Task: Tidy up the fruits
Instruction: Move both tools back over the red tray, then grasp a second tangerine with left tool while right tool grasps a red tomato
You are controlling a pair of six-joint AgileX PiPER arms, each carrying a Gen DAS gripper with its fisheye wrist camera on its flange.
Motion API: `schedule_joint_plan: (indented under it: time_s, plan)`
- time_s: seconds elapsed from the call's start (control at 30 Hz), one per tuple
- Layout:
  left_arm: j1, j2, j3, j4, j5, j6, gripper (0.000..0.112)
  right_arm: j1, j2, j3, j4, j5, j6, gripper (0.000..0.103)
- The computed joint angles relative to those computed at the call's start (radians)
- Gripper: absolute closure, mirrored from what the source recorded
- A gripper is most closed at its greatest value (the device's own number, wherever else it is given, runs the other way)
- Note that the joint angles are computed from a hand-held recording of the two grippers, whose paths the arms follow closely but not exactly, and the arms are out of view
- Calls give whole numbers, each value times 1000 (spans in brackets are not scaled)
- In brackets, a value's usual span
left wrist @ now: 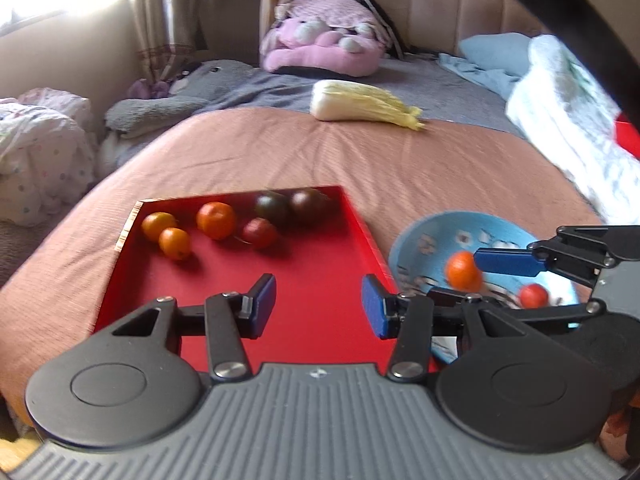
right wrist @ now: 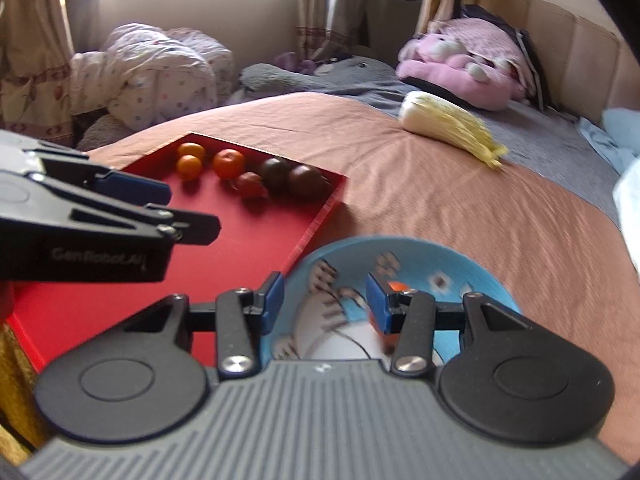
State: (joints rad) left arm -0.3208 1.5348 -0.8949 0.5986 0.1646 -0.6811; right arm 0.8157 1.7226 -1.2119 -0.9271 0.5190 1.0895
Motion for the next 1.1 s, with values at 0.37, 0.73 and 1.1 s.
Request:
schedule_joint_plan:
  time_s: [0.37,0.73,1.1]
  plan:
    - [176,159,-191,-184,88,197,58,-42,294,-436,362,14,-437,55]
    - [255,391,-453,-392,203,394,58,-65,609,-959,608,272,-722,55]
    - [269,518,-602,-494,240,522,58,-83,788,-1277,700,443,-856,56]
